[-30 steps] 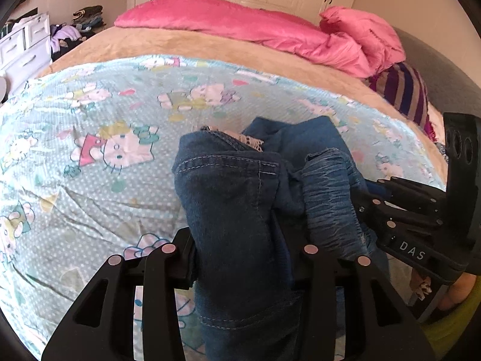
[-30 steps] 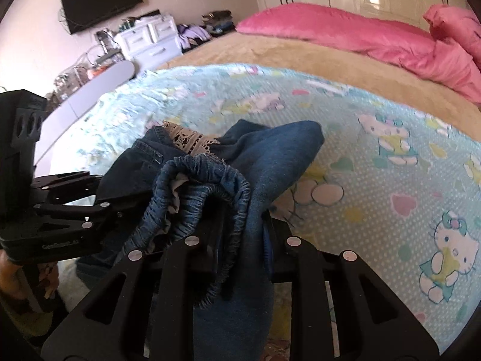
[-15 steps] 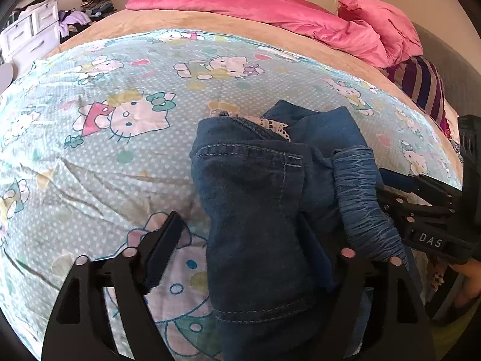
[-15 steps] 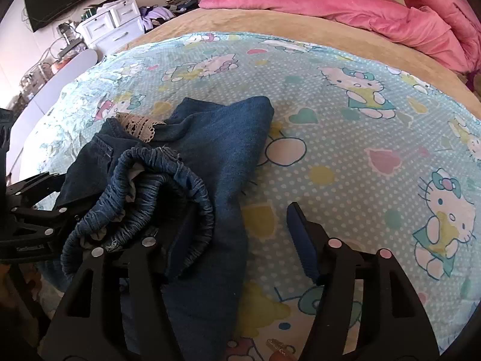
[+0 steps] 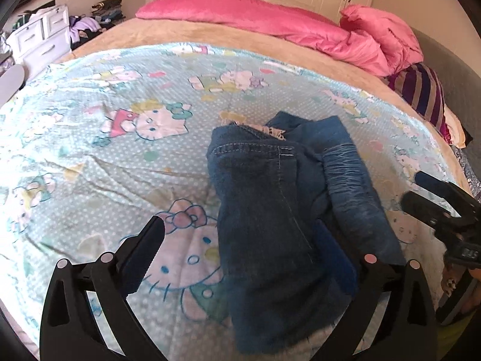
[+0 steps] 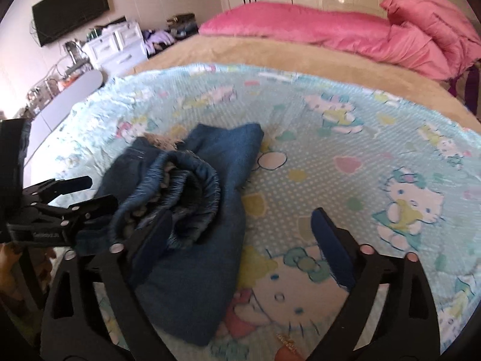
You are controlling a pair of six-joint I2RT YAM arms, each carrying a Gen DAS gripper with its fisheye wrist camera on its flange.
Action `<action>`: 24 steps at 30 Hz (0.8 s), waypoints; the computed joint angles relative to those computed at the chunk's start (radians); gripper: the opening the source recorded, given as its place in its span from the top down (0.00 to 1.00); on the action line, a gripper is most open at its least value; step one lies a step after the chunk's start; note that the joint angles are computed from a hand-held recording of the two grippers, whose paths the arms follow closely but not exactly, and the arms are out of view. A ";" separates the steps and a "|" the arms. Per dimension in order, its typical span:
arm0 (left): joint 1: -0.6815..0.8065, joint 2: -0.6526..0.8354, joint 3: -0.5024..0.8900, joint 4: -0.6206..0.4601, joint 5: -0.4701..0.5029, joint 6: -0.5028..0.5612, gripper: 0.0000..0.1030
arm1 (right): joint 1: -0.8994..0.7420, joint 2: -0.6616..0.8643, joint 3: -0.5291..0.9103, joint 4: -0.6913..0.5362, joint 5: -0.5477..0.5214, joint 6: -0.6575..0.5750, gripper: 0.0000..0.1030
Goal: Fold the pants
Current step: 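Release both grippers and withdraw them from the folded pants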
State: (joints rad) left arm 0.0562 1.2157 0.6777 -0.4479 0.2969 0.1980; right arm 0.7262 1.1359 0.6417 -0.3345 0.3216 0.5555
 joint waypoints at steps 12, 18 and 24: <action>0.182 -0.373 -0.043 -0.280 0.110 0.137 0.04 | 0.357 -0.139 0.034 -0.278 0.318 0.214 0.09; 0.309 -0.480 -0.032 -0.442 0.183 0.276 0.04 | 0.493 -0.130 0.056 -0.371 0.387 0.356 0.09; 0.450 -0.539 -0.045 -0.557 0.243 0.406 0.04 | 0.590 -0.120 0.068 -0.452 0.425 0.494 0.09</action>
